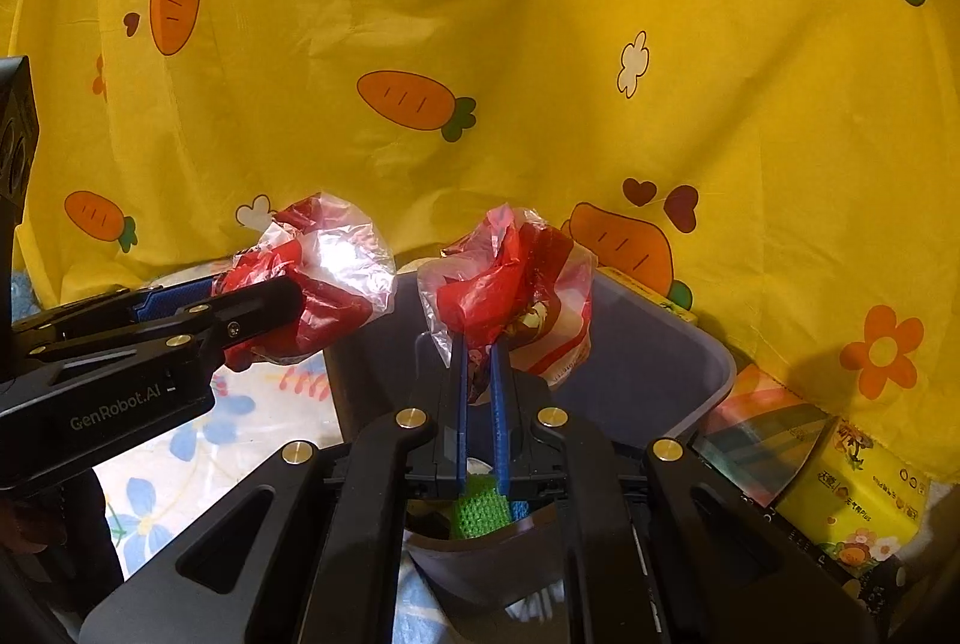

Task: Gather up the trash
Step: 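Lift and carry both red wrappers over the grey bin with both tools, then open both tools to drop the red wrappers into the grey bin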

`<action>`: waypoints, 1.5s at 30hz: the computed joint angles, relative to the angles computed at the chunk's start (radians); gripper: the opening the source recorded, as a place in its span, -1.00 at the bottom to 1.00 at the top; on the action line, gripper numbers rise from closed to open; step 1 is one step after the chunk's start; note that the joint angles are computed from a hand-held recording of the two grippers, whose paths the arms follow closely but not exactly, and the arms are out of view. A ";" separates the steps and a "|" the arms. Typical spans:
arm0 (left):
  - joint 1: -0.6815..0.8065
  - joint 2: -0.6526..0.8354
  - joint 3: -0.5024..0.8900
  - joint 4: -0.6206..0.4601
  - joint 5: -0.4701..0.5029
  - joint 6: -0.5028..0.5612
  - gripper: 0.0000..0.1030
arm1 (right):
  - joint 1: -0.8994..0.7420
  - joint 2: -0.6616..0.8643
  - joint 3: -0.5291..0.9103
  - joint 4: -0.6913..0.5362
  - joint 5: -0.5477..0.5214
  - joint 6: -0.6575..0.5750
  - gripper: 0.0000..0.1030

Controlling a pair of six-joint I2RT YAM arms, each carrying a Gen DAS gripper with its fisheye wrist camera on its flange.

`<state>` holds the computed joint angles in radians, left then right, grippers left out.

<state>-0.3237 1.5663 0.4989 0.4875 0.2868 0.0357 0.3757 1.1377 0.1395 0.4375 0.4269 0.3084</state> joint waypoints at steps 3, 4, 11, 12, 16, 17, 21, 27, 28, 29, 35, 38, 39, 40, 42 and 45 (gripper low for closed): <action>-0.010 0.027 0.013 0.005 -0.004 -0.007 -0.17 | -0.013 0.005 -0.002 0.007 -0.001 0.000 -0.85; -0.012 0.035 0.018 0.005 -0.005 -0.006 -0.17 | -0.019 0.008 -0.002 0.010 -0.004 0.001 -0.84; -0.020 0.073 0.041 0.011 -0.003 -0.011 -0.17 | -0.055 0.046 0.004 0.041 -0.025 -0.003 -0.84; -0.021 0.080 0.044 0.012 -0.003 -0.011 -0.17 | -0.051 0.044 0.004 0.038 -0.021 0.000 -0.84; -0.025 0.110 0.058 0.015 0.003 -0.014 -0.17 | -0.058 0.055 0.004 0.053 -0.024 -0.001 -0.84; -0.026 0.117 0.062 0.015 0.004 -0.015 -0.16 | -0.059 0.058 0.004 0.055 -0.023 -0.001 -0.84; -0.032 0.138 0.075 0.016 0.007 -0.020 -0.16 | -0.073 0.075 0.006 0.070 -0.032 -0.002 -0.84; -0.034 0.165 0.089 0.023 0.029 -0.026 -0.16 | -0.098 0.102 0.004 0.097 -0.051 -0.004 -0.84; -0.033 0.168 0.092 0.022 0.033 -0.027 -0.16 | -0.104 0.106 0.004 0.101 -0.056 -0.003 -0.84; -0.033 0.170 0.093 0.022 0.037 -0.028 -0.16 | -0.106 0.109 0.003 0.105 -0.058 -0.002 -0.84; -0.035 0.184 0.102 0.021 0.048 -0.034 -0.15 | -0.117 0.121 0.006 0.114 -0.063 -0.004 -0.84; -0.034 0.192 0.106 0.019 0.057 -0.040 -0.14 | -0.126 0.128 0.006 0.122 -0.067 -0.003 -0.84; -0.033 0.194 0.106 0.020 0.064 -0.041 -0.14 | -0.130 0.131 0.006 0.127 -0.070 -0.004 -0.84; -0.032 0.195 0.106 0.020 0.070 -0.040 -0.11 | -0.133 0.130 0.001 0.134 -0.071 -0.002 -0.82; -0.032 0.192 0.102 0.021 0.064 -0.044 0.09 | -0.139 0.130 -0.001 0.140 -0.073 -0.005 -0.73; -0.014 0.181 0.082 0.049 0.069 -0.062 0.45 | -0.151 0.124 -0.010 0.146 -0.070 0.001 -0.45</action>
